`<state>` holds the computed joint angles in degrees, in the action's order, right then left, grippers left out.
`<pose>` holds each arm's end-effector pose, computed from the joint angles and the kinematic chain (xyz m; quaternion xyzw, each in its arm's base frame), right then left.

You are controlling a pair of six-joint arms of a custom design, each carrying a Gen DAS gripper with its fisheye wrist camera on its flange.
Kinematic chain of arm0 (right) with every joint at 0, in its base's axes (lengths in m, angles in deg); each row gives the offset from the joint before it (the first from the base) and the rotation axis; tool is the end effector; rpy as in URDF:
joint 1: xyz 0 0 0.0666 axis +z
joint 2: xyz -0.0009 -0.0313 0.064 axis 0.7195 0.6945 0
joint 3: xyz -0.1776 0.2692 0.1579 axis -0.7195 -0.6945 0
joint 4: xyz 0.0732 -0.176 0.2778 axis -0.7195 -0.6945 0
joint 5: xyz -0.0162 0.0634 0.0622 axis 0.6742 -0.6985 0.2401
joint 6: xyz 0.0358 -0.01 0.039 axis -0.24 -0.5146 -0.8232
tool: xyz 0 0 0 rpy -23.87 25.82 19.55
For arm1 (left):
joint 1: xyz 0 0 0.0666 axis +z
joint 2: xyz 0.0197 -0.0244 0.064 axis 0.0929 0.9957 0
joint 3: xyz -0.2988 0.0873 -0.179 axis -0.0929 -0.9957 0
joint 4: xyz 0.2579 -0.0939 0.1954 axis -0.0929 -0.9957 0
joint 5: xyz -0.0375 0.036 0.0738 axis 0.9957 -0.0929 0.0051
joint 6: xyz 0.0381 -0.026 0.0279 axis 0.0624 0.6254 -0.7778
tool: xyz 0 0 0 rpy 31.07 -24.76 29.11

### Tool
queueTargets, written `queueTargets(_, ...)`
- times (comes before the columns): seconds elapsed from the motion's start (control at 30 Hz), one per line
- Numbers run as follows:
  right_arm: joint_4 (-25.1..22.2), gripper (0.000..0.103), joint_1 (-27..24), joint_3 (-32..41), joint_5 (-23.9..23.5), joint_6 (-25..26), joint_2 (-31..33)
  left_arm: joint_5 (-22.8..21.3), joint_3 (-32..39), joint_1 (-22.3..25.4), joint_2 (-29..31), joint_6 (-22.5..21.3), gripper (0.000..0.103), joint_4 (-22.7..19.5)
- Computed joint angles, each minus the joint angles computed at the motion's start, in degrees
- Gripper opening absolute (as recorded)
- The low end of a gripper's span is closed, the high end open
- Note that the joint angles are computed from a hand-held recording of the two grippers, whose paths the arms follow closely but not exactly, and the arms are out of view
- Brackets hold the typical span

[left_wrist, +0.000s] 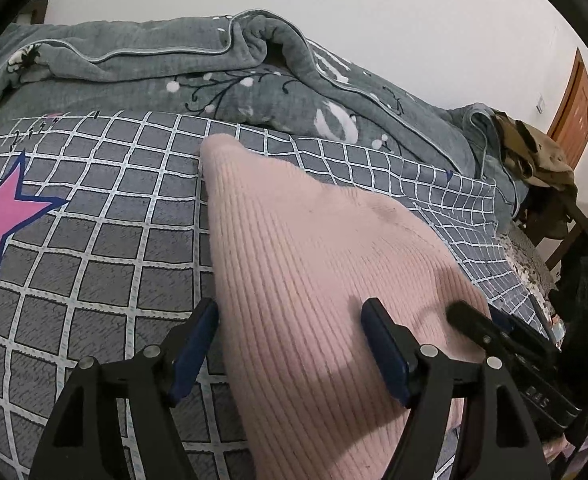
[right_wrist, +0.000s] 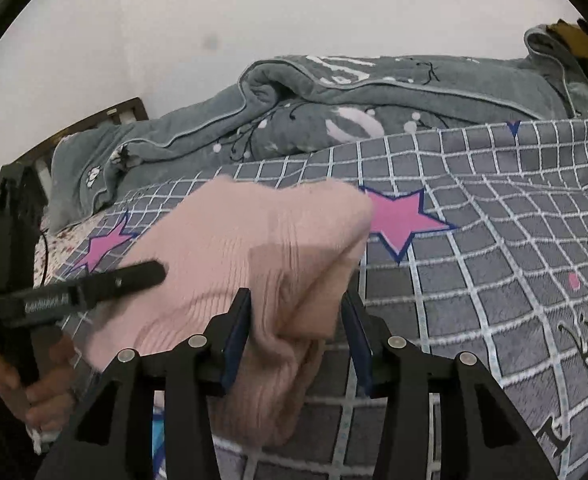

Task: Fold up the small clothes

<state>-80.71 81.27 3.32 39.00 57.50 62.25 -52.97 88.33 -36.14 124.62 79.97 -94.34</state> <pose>0.3556 0.2456 0.4120 -0.1088 0.8821 0.1540 0.4317 0.3504 -0.2988 0.4138 -0.0291 0.9017 -0.1834 0.3904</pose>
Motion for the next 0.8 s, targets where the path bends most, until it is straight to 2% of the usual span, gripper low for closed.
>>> queueTargets(0.07, -0.68, 0.038, 0.2, 0.72, 0.35, 0.31, 0.74, -0.02, 0.21, -0.12, 0.15, -0.39, 0.073, -0.29)
queueTargets(0.13, -0.37, 0.038, 0.41, 0.57, 0.93, 0.5, 0.84, -0.74, 0.64, -0.67, 0.55, -0.72, 0.075, -0.76)
queueTargets(0.2, -0.2, 0.036, 0.38, 0.71, 0.86, 0.35, 1.06, -3.32, 1.49, -1.84, 1.27, -1.43, 0.076, -1.85)
queueTargets(0.33, -0.02, 0.026, 0.26, 0.82, 0.67, 0.03, 1.27, -4.93, 2.33, -3.06, 1.87, -2.31, 0.08, -3.19)
queueTargets(0.4, 0.3, 0.017, 0.12, 0.52, 0.87, -0.34, 1.02, -4.86, 2.24, -3.39, 1.79, -3.17, 0.081, -3.56)
queueTargets(0.5, 0.36, 0.016, 0.01, 0.14, 1.29, -0.47, 0.84, -5.2, 1.7, -4.08, 1.36, -4.43, 0.083, -4.33)
queueTargets(0.67, 0.83, 0.016, 0.45, -1.08, 3.1, 0.48, 0.07, -8.44, 0.47, -5.85, 0.35, -6.37, 0.083, -6.37)
queueTargets(0.8, 0.83, 0.016, 0.0, -1.48, 2.1, -0.12, -0.28, -7.93, -1.2, -5.68, -1.25, -5.4, 0.084, -6.31)
